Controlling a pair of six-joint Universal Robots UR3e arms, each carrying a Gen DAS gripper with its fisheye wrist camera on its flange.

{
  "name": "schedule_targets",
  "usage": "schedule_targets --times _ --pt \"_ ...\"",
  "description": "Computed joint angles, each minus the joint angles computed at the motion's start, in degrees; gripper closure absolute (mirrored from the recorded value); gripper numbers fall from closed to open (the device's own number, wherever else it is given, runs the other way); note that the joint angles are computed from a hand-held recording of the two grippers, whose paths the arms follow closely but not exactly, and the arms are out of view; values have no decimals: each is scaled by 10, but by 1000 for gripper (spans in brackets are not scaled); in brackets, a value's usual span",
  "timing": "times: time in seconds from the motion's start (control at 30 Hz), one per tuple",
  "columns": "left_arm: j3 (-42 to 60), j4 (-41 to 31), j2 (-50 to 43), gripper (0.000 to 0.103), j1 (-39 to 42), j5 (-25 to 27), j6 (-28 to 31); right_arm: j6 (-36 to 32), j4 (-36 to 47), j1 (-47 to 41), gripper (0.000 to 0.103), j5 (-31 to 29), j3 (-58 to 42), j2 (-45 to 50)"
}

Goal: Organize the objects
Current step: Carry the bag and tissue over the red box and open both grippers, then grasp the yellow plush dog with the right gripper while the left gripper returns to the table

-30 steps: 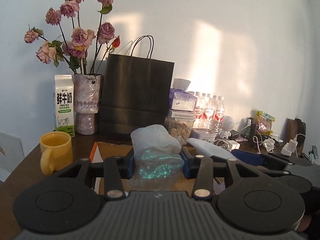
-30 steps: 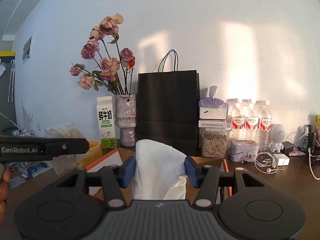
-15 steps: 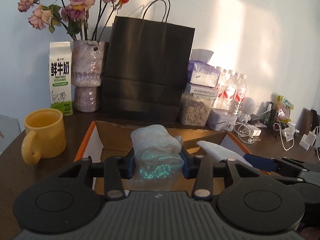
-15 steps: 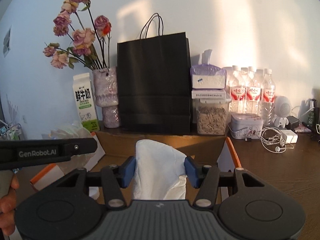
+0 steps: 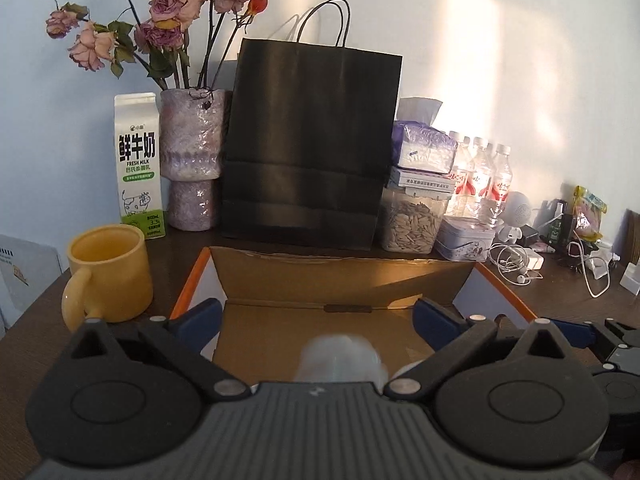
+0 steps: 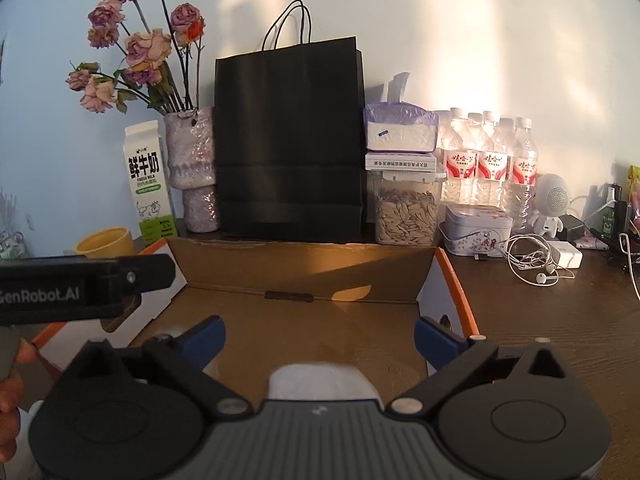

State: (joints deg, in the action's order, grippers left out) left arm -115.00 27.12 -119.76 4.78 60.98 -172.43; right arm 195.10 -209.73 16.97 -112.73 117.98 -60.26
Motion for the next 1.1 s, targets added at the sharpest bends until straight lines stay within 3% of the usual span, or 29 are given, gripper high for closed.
schedule_targets --times 0.67,1.1 --pt "-26 11 23 0 8 -13 1 4 -21 9 0 8 20 -19" --pt "-182 78 124 0 84 -101 13 -4 -71 69 0 -53 88 -86"
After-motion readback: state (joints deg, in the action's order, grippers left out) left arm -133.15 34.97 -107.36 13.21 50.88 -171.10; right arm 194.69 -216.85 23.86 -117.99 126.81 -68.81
